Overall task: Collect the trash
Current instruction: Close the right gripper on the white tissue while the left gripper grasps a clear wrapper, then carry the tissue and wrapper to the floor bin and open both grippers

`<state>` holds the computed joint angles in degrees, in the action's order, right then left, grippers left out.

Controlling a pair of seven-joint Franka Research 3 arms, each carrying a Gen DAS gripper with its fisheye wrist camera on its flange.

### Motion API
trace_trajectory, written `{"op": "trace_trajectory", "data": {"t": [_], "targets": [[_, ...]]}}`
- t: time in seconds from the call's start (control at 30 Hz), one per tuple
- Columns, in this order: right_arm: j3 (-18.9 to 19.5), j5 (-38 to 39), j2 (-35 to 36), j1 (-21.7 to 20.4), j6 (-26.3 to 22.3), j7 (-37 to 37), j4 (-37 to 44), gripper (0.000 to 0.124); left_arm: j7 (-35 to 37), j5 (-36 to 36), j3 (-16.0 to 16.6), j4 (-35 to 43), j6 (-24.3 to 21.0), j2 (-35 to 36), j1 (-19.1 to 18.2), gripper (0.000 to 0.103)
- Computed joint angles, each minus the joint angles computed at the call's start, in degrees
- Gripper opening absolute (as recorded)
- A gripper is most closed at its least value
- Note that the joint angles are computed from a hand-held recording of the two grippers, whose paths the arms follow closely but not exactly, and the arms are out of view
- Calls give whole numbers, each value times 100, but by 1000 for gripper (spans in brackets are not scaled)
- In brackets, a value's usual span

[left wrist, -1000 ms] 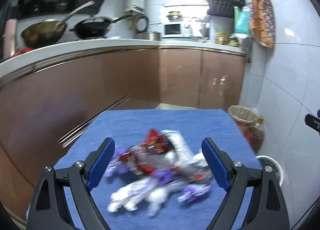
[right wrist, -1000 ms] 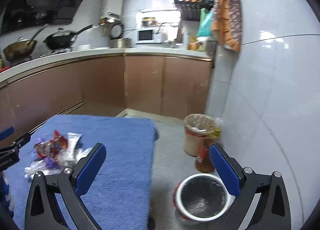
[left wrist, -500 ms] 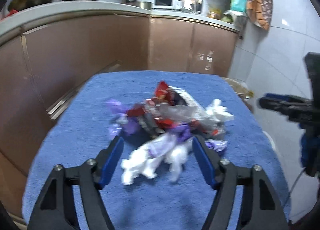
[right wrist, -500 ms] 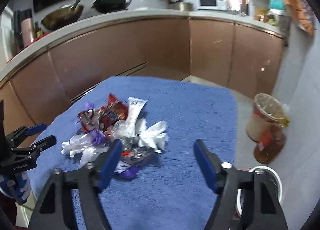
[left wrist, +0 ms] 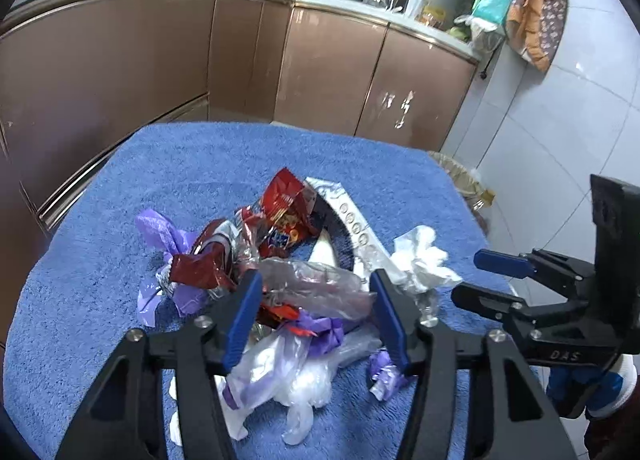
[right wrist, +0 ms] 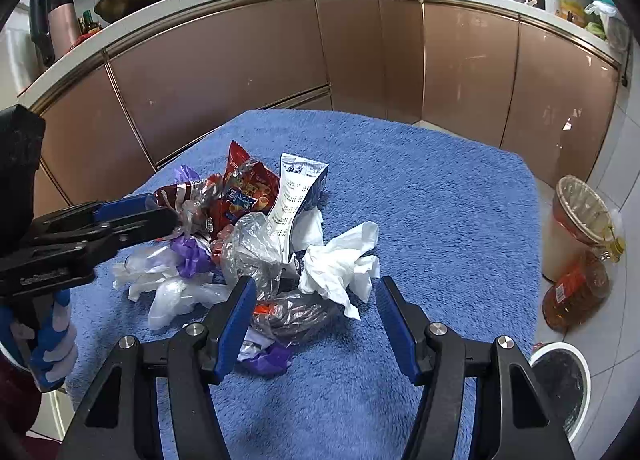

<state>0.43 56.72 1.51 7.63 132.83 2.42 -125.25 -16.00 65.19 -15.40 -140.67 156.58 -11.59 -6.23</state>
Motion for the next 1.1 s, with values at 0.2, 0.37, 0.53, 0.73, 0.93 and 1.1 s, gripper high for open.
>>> {"op": "trace_trajectory", "data": {"t": [0.2, 0.37, 0.53, 0.73, 0.93, 1.1], "targets": [[67, -40, 310, 15, -74, 44, 217, 54, 167, -374, 135, 47, 115, 249, 13, 29], [139, -333, 750, -19, -183, 489, 615, 39, 141, -438, 194, -3, 320, 279, 80, 10], [202, -410, 912, -137, -397, 628, 795, 19, -195, -122, 115, -14, 323, 166, 128, 3], [141, 96, 555, -329, -730, 270, 617, 18, -256, -112, -40, -85, 66, -263, 37, 2], [-131, 495, 34, -498, -1161, -11, 383, 18, 116, -466, -275, 6, -407, -651, -96, 2], [-362, 745, -239, -620, -1111, -66, 206, 18, 660, -516, -452, 722, -550, -229, -272, 2]]}}
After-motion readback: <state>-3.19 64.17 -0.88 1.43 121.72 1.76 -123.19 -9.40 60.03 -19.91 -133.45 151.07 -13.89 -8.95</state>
